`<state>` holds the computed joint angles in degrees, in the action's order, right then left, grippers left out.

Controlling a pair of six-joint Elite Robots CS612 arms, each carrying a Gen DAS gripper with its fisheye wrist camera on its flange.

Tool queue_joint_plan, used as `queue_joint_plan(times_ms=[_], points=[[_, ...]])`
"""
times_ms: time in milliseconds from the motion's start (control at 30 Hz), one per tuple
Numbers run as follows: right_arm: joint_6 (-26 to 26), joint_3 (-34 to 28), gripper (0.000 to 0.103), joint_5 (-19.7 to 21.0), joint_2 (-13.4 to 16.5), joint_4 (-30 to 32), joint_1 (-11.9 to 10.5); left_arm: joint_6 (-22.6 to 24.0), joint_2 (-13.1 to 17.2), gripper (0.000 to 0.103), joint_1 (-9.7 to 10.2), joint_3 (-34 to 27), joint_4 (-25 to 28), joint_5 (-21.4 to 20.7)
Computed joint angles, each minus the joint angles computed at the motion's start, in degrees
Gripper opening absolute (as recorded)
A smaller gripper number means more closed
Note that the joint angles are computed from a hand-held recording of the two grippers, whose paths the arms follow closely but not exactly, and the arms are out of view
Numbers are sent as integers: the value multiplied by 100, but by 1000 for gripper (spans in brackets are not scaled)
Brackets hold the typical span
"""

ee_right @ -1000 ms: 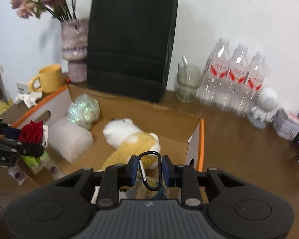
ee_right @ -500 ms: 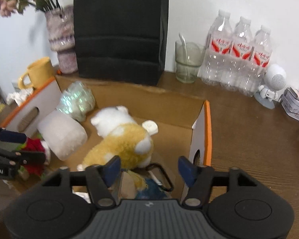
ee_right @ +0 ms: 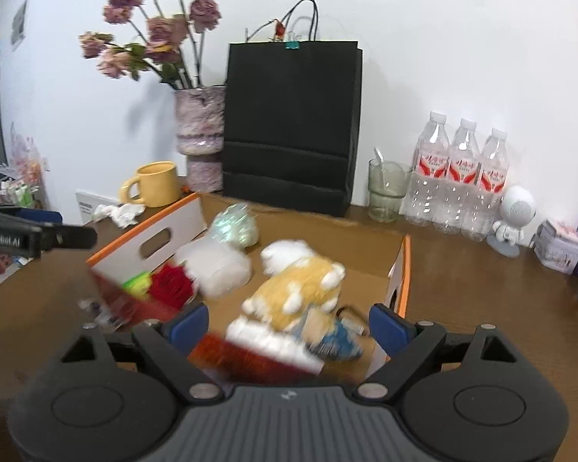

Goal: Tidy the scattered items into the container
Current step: 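Lower the rose into the box with the left gripper while the right carries the carabiner in, then grasp the clear packet with the left gripper while the right grasps the purple pouch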

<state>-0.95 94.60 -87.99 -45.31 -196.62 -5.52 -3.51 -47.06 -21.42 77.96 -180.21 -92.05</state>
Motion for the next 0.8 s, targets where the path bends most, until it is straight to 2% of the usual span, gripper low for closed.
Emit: queue_joint_plan(times_ms=[167, 333, 467, 600, 733, 800], points=[[369, 391, 90, -182, 42, -478, 91, -216, -160, 103, 83, 588, -195, 135], [833, 505, 88, -248, 207, -907, 153, -529, -180, 102, 112, 813, -253, 132], [697, 419, 86, -322, 235, -687, 221, -296, -127, 97, 100, 751, -198, 221], [546, 290, 86, -410, 273, -518, 297, 17, 17, 83, 86, 461, 54, 390], [608, 71, 84, -475, 361, -115, 347, 386, 197, 71, 91, 125, 411, 428], [631, -19, 82, -531, 406, 17, 376, 492, 289, 70, 118, -50, 598, 302]])
